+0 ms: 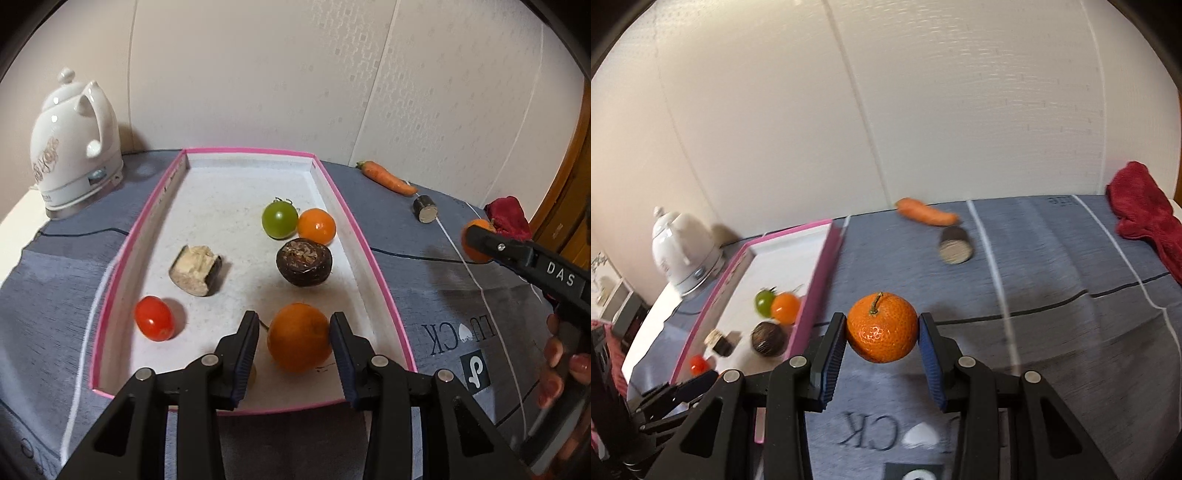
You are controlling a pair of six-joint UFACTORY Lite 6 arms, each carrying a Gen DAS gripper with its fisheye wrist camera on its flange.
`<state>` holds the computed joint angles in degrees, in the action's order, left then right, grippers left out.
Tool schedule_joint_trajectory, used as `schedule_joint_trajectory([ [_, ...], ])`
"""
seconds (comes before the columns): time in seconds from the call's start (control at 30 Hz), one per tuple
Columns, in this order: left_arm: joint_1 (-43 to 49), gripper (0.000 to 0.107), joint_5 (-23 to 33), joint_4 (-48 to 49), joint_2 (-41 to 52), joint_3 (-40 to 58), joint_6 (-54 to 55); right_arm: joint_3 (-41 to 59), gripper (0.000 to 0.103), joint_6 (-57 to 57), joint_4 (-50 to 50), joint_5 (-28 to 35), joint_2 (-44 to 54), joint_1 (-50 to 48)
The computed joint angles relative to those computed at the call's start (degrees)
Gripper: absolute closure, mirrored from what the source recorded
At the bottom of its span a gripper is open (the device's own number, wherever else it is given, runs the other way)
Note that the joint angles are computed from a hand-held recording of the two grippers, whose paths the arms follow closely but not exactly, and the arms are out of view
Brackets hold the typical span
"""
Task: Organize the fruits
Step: 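Carry the orange into the tray and open the left gripper while the right gripper holds the tangerine, then lower the tangerine into the tray and open the right gripper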
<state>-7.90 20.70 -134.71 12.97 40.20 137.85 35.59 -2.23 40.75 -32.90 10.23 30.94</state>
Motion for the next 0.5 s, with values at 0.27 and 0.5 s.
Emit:
schedule_joint_trajectory([
  [0.27,0.91,0.045,2.18,-6.77,-8.09,-6.94,8.75,4.55,0.063,-2.64,0.68,1.60,3.46,5.61],
  [0.5,1.91,0.019,2.61,-20.20,-12.35,-11.78,22.34,14.15,0.063,-6.10,0.50,6.80,11.06,7.16],
])
